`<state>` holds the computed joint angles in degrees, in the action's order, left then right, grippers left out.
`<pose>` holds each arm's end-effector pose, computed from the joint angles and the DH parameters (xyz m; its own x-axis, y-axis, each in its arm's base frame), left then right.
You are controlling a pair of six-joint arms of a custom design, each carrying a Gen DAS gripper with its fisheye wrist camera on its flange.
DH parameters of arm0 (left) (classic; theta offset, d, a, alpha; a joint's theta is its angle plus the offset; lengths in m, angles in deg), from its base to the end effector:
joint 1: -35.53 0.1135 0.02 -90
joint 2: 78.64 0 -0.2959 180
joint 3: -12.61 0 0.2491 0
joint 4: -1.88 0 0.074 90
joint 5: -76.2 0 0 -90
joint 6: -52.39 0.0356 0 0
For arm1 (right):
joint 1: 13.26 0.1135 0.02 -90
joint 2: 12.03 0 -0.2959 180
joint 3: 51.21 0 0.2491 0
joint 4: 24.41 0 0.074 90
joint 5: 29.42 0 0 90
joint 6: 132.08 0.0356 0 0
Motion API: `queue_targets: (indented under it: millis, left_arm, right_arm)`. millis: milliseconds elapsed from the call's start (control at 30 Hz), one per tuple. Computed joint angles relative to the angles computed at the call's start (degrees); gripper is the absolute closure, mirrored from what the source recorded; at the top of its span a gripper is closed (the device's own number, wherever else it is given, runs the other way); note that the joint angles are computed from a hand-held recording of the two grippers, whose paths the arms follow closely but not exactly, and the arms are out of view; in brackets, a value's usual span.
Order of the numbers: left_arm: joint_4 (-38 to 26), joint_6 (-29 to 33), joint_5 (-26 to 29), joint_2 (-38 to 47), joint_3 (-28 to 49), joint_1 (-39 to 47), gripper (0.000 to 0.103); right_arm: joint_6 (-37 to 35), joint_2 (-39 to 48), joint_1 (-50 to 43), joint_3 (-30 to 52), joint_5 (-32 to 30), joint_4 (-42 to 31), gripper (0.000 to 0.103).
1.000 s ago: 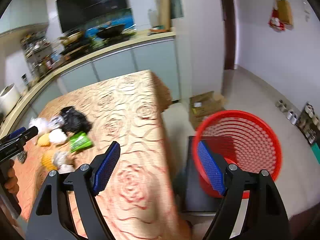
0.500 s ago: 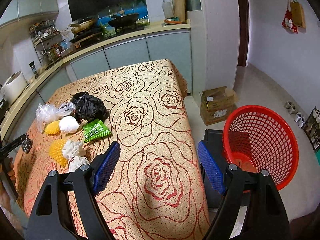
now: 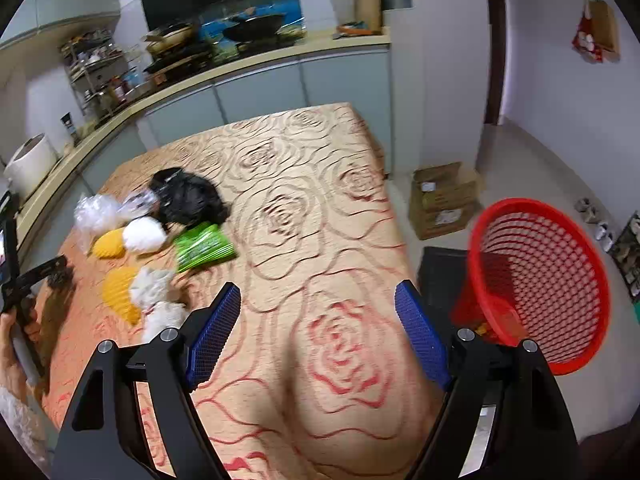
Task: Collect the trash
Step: 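Grasp the steel wool with the left tool while the right returns to the table, then grasp the white mesh bag with the right tool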
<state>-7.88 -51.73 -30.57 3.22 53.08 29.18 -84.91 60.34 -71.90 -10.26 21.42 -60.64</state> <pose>0.2325 -0.0155 0.1575 -0.7326 -0.1535 -0.6631 -0.2606 0.9633 0.0649 0.1137 -0.1434 0.1717 -0.7182 0.1655 -0.6759 0.0667 0.9832 0.1698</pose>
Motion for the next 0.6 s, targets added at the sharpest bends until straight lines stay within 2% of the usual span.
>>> queue_targets:
  millis: [200, 300, 500, 533, 600]
  left_arm:
    - [0.2, 1.5, 1.7, -2.6, -1.3, 1.5, 0.066]
    - [-1.0, 1.4, 3.0, -6.0, -2.3, 1.8, 0.067]
    - [-3.1, 1.3, 2.2, -11.5, -4.0, -0.2, 0.067]
    - [-3.6, 1.1, 2.2, -12.1, -4.1, -0.4, 0.067]
    - [-4.0, 1.2, 2.7, -13.2, -4.5, -0.3, 0.067]
  right_arm:
    - [3.7, -5.1, 12.2, -4.9, 1.4, 0.5, 0.026]
    - [8.4, -6.8, 20.2, -7.5, 4.5, 4.3, 0.026]
    - [16.5, -7.5, 34.0, -11.3, 11.4, 12.9, 0.027]
    - [17.3, -7.3, 35.4, -11.7, 12.3, 14.1, 0.03]
    - [17.9, -5.5, 37.2, -11.7, 13.2, 15.3, 0.045]
